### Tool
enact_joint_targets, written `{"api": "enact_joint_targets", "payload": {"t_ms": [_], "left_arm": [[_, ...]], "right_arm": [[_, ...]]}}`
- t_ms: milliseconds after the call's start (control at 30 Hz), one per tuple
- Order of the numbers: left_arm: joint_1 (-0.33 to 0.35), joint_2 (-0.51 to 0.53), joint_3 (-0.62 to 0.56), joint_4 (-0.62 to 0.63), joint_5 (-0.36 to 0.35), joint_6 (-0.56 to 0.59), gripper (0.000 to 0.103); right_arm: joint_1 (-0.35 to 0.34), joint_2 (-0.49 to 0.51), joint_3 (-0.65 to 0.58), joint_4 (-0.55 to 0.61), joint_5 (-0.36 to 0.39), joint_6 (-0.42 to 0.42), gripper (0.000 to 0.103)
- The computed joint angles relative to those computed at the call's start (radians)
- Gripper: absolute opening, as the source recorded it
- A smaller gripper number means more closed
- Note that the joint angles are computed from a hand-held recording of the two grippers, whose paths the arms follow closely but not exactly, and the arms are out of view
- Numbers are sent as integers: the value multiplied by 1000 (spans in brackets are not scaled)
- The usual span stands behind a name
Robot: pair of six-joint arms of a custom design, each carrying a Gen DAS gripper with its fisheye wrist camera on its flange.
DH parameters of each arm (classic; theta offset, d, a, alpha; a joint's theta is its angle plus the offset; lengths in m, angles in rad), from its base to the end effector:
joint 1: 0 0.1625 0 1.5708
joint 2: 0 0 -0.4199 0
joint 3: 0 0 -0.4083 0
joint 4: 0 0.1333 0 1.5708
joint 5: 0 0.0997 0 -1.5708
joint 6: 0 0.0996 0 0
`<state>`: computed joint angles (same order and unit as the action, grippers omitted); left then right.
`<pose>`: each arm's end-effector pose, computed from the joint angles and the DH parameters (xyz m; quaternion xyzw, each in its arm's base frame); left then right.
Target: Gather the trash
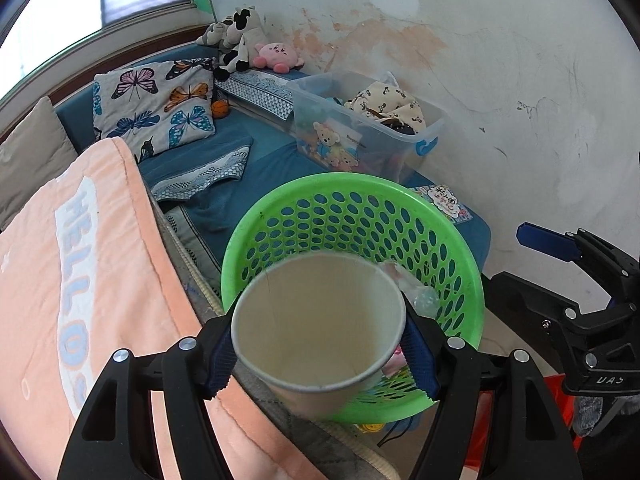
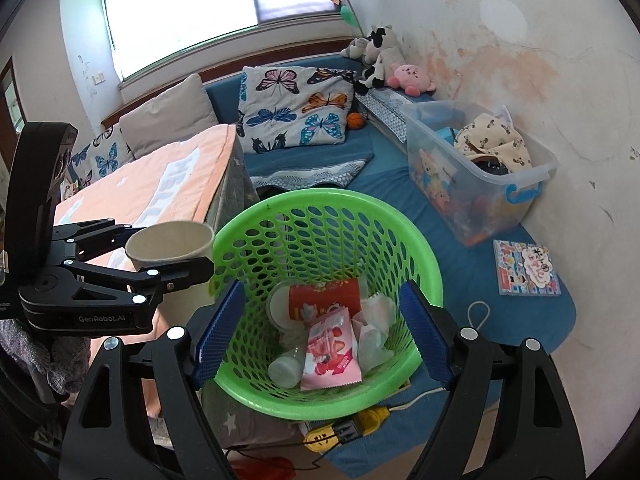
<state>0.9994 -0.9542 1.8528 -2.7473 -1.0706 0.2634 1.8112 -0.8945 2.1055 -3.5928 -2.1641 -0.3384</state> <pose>-0.1813 -0.6168 0.1289 0.3576 0.8911 -0.1702 0.2216 0.2028 -0.5012 0.1232 0.1403 -0.8751 0.3636 0.2868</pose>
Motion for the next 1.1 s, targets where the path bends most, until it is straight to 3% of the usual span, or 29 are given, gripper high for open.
{"api": "enact_joint_targets", "payload": {"t_ms": [133,400,567,1100], "left_arm": [[0,4,-2,8,5,-3,69],[-3,-5,11,5,-3,-3,83],[-10,-26,41,-31,17,10,85],[-8,-194,185,-169,117,52,94]], "right_arm": [[-3,-1,6,-1,3,7,79],[0,-1,16,-11,8,14,79],[8,5,19,-17,9,17,80],[81,64,4,-42,17,26,85]]}}
